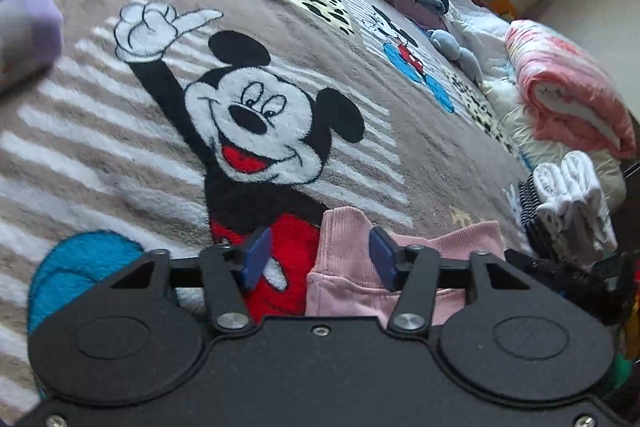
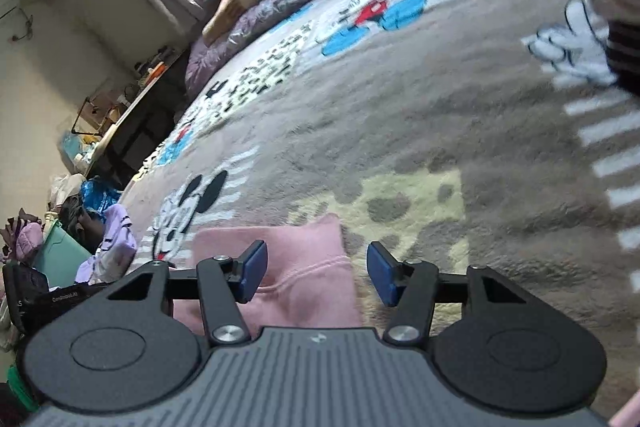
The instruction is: Fold clothes
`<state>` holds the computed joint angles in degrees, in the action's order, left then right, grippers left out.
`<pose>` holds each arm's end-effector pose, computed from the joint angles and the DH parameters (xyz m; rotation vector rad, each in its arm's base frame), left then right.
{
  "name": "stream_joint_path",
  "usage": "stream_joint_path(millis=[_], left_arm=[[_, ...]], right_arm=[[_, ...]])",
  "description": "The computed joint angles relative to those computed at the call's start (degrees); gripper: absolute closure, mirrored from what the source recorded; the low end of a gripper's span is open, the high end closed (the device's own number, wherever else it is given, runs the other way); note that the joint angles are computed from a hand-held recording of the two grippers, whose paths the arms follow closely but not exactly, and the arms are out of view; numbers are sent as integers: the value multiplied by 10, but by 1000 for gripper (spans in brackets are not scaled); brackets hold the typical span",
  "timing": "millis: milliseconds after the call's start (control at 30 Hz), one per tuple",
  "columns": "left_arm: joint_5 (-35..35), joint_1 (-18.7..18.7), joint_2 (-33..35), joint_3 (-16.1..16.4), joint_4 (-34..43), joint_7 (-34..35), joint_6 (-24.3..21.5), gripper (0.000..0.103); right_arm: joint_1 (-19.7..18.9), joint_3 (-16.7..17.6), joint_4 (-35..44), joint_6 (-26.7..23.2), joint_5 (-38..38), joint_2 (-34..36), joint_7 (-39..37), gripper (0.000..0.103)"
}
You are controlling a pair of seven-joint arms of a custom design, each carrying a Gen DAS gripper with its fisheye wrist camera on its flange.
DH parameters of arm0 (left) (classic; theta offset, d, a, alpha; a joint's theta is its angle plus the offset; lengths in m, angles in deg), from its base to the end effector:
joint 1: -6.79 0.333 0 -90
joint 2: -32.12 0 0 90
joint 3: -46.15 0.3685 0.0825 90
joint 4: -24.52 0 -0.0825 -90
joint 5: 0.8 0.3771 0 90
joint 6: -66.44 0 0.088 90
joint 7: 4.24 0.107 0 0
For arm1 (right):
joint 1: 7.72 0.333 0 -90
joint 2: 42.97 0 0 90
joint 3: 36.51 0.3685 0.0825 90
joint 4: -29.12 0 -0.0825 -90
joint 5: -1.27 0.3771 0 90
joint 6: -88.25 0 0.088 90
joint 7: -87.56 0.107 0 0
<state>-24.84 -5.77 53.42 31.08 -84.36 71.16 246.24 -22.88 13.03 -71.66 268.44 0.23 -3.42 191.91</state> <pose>0.6331 -0.2638 0.4620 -2.1797 1.6876 -1.2926 0.6755 0.2829 0.4339 -1.5149 1.5276 0.0702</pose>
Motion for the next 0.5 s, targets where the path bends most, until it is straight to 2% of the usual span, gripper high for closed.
stream_joint_path(millis=[67, 100, 133, 167, 200, 267, 333, 433, 500], left_arm=[[-12, 42, 6, -49, -3, 16, 11, 73], [-37, 73, 10, -89, -3, 46, 20, 90], [-56, 86, 13, -108, -3, 70, 25, 95], [-44, 85, 12, -107, -6, 64, 29, 95], [-27, 89, 12, -111, -12, 53, 40, 96], [-50, 126, 16, -163, -25, 89, 86, 97], [-40, 136, 10, -175, -45, 78, 129, 97], [-22, 142, 8, -178, -65, 53, 170, 97], [-12, 139, 6, -171, -74, 36, 188, 97]], right_arm=[[-2, 5, -1, 12, -2, 12, -3, 47], [-8, 13, -3, 23, -8, 20, -3, 47], [-14, 21, -6, 34, -16, 28, -2, 48], [-23, 34, -7, 40, -26, 40, -2, 54], [-39, 58, -7, 40, -39, 57, -5, 74], [-65, 95, -10, 42, -65, 87, -9, 88], [-61, 80, -30, 86, -74, 72, 10, 89], [-60, 61, -67, 186, -85, 52, 39, 91], [-58, 50, -77, 204, -96, 41, 50, 91]])
